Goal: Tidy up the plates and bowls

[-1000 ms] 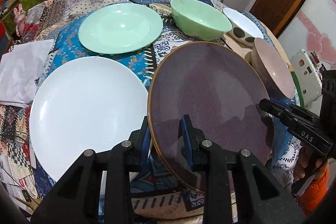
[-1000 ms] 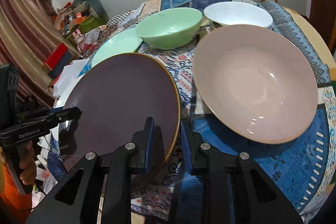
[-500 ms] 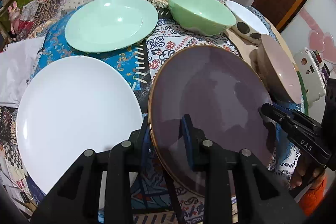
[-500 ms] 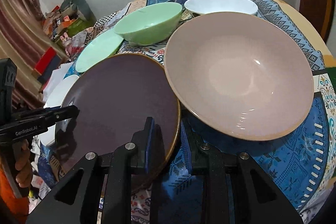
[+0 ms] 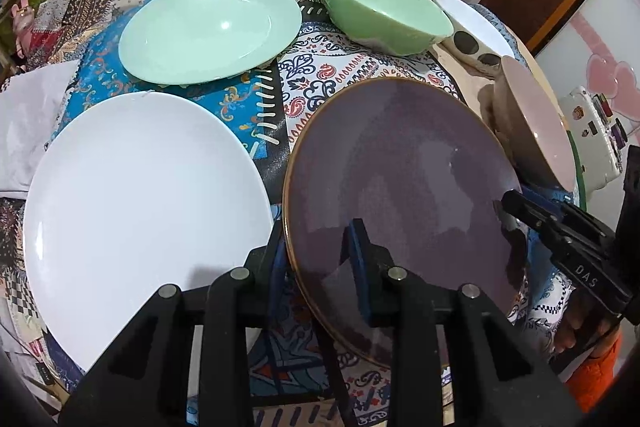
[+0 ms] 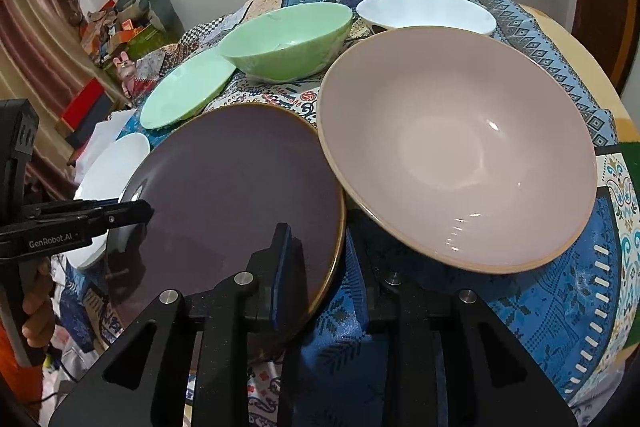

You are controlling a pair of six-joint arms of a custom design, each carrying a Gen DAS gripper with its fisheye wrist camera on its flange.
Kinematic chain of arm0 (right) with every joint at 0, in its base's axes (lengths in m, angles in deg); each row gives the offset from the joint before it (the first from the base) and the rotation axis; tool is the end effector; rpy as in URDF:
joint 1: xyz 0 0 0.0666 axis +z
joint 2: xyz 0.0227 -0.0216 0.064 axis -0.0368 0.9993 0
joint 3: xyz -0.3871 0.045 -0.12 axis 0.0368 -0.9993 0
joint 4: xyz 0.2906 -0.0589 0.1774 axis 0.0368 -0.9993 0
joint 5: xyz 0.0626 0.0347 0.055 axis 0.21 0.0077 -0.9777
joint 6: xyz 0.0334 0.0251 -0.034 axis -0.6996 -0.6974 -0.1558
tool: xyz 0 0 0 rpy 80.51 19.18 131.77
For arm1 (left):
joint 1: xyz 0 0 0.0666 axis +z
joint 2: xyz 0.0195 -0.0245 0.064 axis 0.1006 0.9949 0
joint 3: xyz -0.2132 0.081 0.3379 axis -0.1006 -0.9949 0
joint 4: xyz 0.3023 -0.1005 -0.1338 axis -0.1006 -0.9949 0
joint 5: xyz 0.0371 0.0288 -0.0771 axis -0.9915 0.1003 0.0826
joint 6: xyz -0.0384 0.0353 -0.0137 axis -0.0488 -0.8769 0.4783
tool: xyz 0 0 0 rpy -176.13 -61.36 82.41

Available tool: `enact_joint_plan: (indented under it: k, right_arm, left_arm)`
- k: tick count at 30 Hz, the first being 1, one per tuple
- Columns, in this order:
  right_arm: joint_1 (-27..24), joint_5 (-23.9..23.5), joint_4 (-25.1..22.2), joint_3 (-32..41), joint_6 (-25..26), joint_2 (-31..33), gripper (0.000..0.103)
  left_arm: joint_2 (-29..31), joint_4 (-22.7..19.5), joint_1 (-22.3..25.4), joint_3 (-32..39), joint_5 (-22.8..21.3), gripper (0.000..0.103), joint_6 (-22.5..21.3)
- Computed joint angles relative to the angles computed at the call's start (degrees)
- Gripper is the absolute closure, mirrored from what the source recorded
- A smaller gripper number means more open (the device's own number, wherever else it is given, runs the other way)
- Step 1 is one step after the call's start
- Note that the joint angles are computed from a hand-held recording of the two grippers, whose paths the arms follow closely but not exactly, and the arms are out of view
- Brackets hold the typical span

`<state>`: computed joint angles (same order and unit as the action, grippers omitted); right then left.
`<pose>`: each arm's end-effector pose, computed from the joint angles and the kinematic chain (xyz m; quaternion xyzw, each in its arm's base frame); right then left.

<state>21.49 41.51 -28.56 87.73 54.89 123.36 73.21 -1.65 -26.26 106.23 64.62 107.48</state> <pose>0.4934 0.2155 0.4081 0.0006 0.9457 0.1358 0.2954 0.5618 -0.3545 0.3982 0.1021 0.9674 -0.1275 0.1937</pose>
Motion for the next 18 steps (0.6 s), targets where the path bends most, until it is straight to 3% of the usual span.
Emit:
enact_joint_plan:
  k: [4, 7, 11, 18]
  right_arm:
    - [0.25, 0.53, 1.41, -0.68, 0.39, -1.41, 0.07]
    - [0.6, 1.4, 1.77, -0.68, 0.74, -2.05, 0.06]
    - [1.17, 1.3, 2.78, -0.46, 1.22, -2.63, 0.056]
    - [2.69, 1.62, 4.04, 1.05, 2.41, -3.05, 0.054]
  left_arm:
    - [-1.15, 0.43, -0.23, -0.93, -1.23, 0.073, -0.12]
    - [-3.43, 2.42, -0.76, -3.0, -4.97, 0.073, -0.88]
    - [-6.72, 4.68, -1.13, -5.66, -8.33, 0.071, -1.62]
    - [-12.07, 7.92, -1.5, -10.61, -13.16, 0.056, -2.5]
